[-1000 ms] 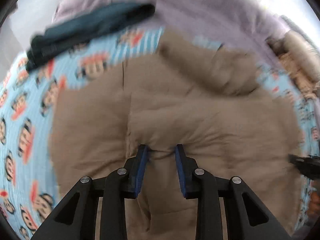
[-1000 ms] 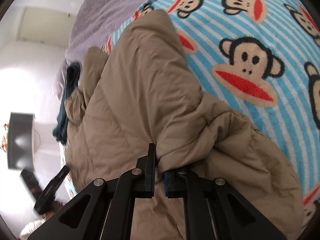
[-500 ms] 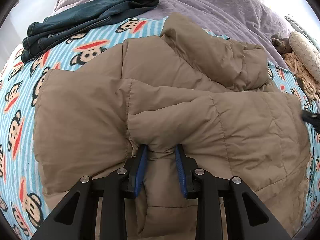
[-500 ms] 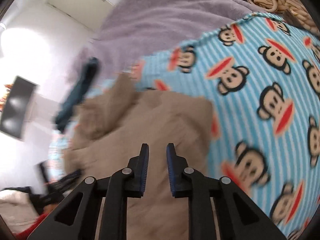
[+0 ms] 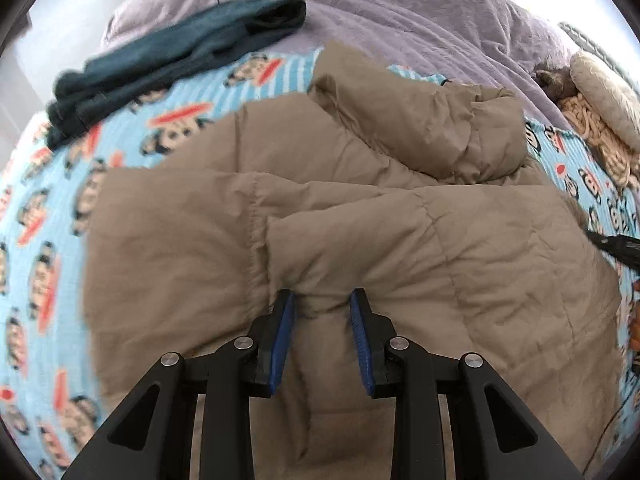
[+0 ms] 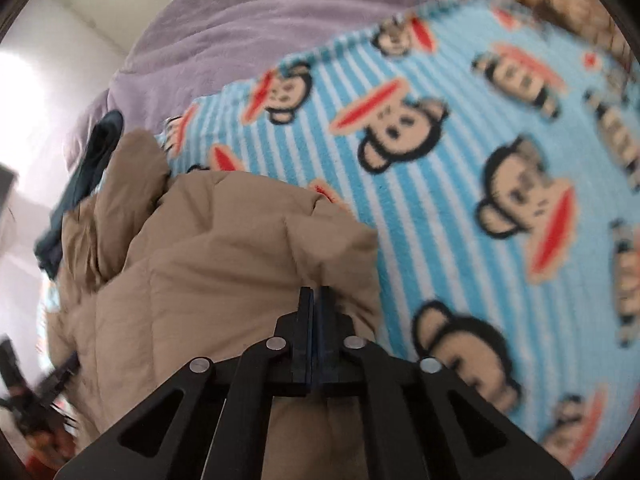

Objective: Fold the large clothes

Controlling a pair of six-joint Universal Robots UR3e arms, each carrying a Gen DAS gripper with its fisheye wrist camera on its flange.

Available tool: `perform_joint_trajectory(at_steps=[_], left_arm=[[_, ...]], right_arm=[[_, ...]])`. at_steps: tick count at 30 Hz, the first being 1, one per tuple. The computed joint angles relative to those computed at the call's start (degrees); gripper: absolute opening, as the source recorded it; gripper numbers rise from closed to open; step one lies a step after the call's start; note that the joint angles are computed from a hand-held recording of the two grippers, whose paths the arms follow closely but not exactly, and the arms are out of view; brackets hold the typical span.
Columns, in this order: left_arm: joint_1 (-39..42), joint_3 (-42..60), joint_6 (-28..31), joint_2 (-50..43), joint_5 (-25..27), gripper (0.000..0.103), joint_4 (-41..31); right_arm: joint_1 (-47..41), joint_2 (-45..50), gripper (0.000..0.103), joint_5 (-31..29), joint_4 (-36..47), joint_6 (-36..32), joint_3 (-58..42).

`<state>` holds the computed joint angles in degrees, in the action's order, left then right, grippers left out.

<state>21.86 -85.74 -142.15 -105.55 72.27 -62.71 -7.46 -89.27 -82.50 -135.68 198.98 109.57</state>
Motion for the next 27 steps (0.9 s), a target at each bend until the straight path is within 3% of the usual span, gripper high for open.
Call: perform_joint_trajectory(at_steps=[5, 8, 9, 11, 13, 17, 27], left_arm=[[5.7, -4.4, 5.3, 8.5, -3.8, 0.031, -6.1], [6.4, -7.7, 6.9, 9.9, -1.8, 0.031, -5.9], [6.1, -8.7, 6.9, 9.6, -1.0, 0.031, -4.7], [5.7, -10.6, 6.3, 8.6, -0.4, 0.043, -1.7], [5.5, -10.9, 4.9, 7.2, -0.4, 0.047, 0.1], [4.6, -9.0, 3.9, 6.4, 1.0, 0.047, -1.2], [6.0, -6.2, 2.4, 11.1, 4.0, 0.047, -8.7]], right_arm=[[5.0, -12.2, 0.004, -5.7, 5.0, -0.2, 5.2], [6.9, -16.6, 0.004, -7.7, 7.5, 1.2, 8.1], [6.5, -17.2, 0.004, -7.1, 8.5, 1.3, 9.0], [5.5, -16.5, 0.004, -5.6, 8.6, 2.3, 10.3], [3.6, -16.3, 0.004, -4.0, 8.4, 2.4, 12.4], [1.4, -17.5, 0.004, -1.6, 8.9, 3.1, 14.2], [-0.8, -24.9, 0.004, 1.2, 21.6, 2.3, 10.1]])
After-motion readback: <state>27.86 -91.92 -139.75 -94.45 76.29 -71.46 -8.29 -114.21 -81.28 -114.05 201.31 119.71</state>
